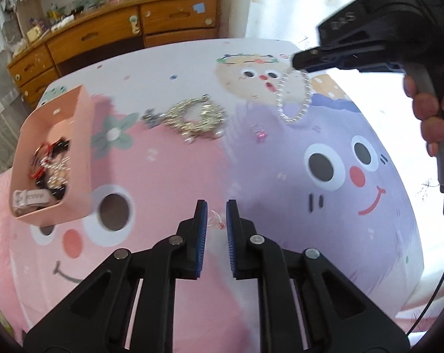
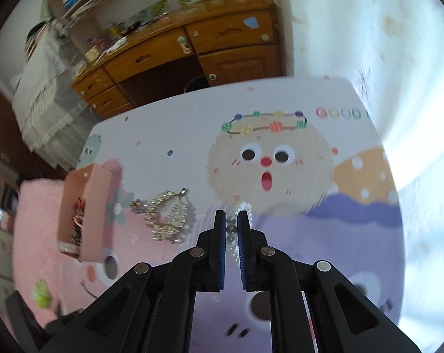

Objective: Organize jewelry
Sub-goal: 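Drop ring into pink box with left tool while right tool drops pearl bracelet in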

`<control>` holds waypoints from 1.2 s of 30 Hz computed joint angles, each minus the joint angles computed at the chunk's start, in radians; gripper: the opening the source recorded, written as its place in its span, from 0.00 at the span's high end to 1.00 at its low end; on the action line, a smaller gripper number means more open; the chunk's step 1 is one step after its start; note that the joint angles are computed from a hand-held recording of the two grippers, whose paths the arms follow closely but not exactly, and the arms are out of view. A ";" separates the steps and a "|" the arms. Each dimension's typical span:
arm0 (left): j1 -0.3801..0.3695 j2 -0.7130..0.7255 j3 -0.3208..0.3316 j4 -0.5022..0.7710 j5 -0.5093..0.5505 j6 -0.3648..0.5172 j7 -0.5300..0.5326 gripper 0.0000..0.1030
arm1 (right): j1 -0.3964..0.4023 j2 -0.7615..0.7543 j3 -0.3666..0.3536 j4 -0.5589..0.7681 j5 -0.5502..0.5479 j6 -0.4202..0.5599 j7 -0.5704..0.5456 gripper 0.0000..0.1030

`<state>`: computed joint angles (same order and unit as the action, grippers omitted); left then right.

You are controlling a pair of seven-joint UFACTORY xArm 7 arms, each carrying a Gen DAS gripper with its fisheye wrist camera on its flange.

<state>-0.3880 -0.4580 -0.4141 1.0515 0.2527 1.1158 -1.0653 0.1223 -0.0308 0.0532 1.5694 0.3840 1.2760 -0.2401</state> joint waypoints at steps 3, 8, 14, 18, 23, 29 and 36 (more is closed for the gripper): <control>-0.015 -0.111 0.037 -0.060 -0.029 0.006 0.040 0.90 | 0.010 -0.043 0.010 -0.022 -0.026 0.000 0.067 0.93; -0.007 -0.276 0.079 -0.128 -0.082 0.058 0.159 0.93 | 0.038 -0.107 0.024 -0.033 -0.014 0.020 0.185 0.93; 0.006 -0.449 0.135 -0.180 -0.127 0.119 0.335 0.93 | 0.100 -0.159 0.065 -0.027 -0.040 -0.003 0.313 0.93; 0.036 -0.547 0.165 -0.203 -0.153 0.174 0.413 0.93 | 0.156 -0.164 0.096 -0.004 -0.017 0.000 0.386 0.93; 0.085 -0.657 0.212 -0.242 -0.198 0.237 0.481 0.93 | 0.233 -0.162 0.140 0.012 0.023 -0.048 0.434 0.93; 0.146 -0.740 0.247 -0.290 -0.243 0.270 0.563 0.93 | 0.333 -0.136 0.197 0.034 0.048 -0.116 0.452 0.93; 0.218 -0.792 0.296 -0.314 -0.292 0.289 0.633 0.93 | 0.403 -0.113 0.226 0.026 0.039 -0.174 0.516 0.70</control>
